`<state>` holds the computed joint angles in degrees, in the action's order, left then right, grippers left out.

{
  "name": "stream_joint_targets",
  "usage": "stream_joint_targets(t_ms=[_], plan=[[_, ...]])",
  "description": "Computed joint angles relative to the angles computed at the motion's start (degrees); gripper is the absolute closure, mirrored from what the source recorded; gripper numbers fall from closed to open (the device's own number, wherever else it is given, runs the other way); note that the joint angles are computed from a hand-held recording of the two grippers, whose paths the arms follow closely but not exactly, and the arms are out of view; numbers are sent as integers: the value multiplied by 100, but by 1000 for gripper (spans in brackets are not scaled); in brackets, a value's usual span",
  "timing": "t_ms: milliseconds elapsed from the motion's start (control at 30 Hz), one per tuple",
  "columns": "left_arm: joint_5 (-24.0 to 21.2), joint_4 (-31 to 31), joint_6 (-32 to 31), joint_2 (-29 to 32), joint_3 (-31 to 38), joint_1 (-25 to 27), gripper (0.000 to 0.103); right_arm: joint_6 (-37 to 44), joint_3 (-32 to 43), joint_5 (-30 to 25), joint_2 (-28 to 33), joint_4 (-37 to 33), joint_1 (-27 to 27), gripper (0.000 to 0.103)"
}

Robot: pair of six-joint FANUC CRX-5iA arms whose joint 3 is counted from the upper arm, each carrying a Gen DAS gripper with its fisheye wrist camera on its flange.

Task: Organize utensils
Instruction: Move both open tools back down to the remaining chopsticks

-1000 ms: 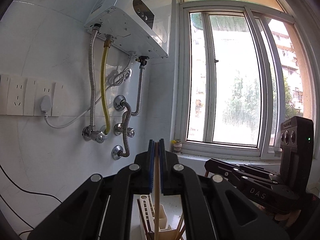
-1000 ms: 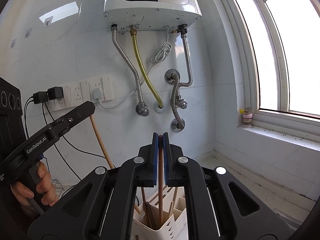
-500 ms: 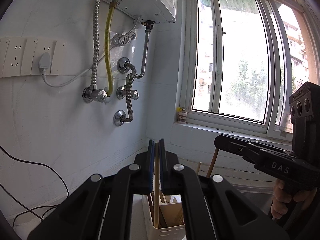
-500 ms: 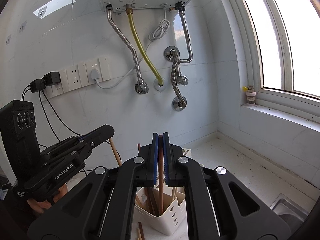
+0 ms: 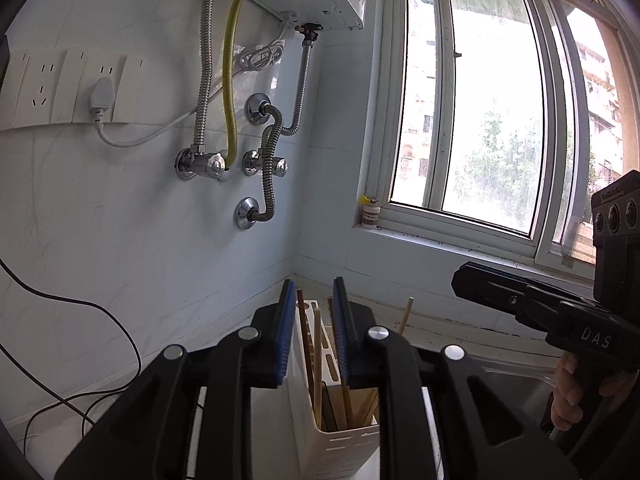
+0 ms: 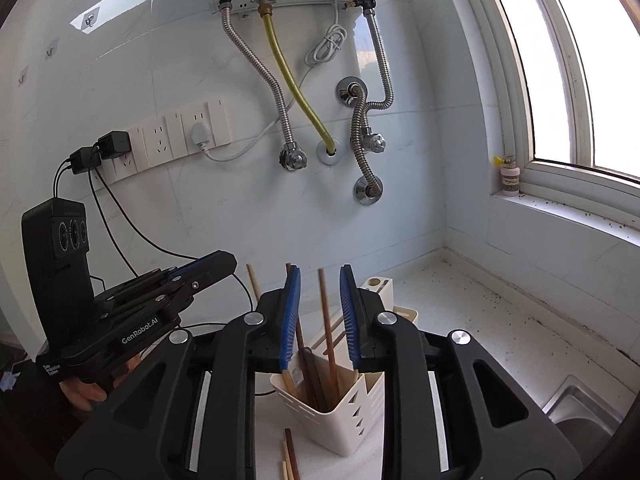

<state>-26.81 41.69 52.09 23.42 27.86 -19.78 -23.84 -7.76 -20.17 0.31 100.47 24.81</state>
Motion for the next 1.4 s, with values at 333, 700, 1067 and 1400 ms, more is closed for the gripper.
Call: stream_joint_targets(t_ms=[333, 700, 1067, 1400], plan=[[176, 334, -678, -802, -1168, 68, 63, -801, -851, -319, -531, 456, 162, 44], [-487, 75, -562, -1352, -2035, 119, 63, 80, -1916, -1213, -990, -1540, 1127, 62], [-1268, -627, 157, -1402, -2302, 55, 63, 987, -2421, -1396, -988, -3033, 1878, 77], [-1916, -1644, 1136, -884, -1722, 90, 67, 1310, -2472, -1378, -841, -3733, 2220, 85]])
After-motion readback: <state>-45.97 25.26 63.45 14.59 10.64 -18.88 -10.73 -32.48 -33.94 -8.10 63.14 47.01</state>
